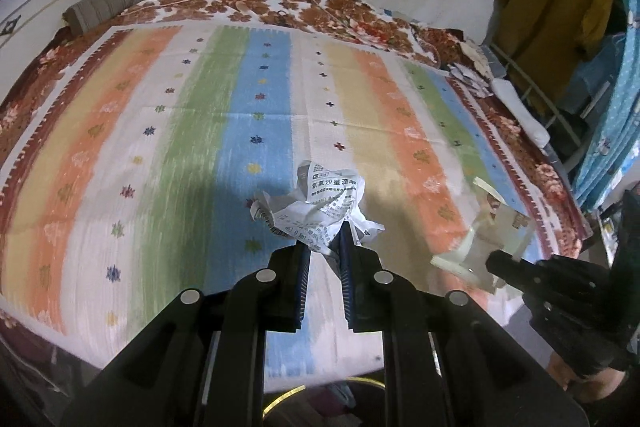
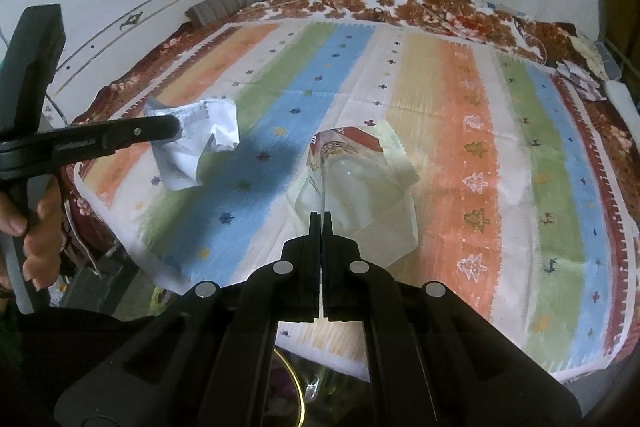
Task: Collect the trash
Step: 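Carry paper with left tool while right tool carries pouch over the bin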
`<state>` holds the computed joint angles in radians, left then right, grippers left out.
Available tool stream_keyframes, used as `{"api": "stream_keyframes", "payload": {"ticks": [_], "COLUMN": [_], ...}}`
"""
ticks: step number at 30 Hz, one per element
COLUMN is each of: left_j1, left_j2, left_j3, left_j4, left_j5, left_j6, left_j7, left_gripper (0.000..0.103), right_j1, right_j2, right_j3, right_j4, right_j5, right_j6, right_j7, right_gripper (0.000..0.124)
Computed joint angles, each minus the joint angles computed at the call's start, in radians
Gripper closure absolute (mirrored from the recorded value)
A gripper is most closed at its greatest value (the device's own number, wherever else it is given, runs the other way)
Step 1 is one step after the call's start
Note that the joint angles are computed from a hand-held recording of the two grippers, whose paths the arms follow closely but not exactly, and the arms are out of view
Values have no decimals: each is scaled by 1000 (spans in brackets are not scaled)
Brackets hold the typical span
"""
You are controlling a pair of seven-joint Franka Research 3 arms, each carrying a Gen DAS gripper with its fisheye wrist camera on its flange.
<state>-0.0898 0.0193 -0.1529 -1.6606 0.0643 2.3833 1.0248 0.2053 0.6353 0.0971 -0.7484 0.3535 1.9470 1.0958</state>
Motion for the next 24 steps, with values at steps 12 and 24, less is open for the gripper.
{"api": "stream_keyframes", "payload": {"ticks": [12, 24], "left_j1": [-27, -72], "left_j2": [-191, -300], "left_j3": [12, 9], "left_j4": [-186, -288], "left_j5": [-84, -94], "left_j6": [61, 92], "left_j7": [9, 13], "left_gripper": [90, 90], "right_j1": [-24, -19], "right_j2": [-320, -501], "right_j3": [1, -27], "right_j4": [-460, -701], "right_j5": [119, 207], "right_j6": [159, 215], "right_j7": [-129, -194], "right_gripper": [124, 124]}}
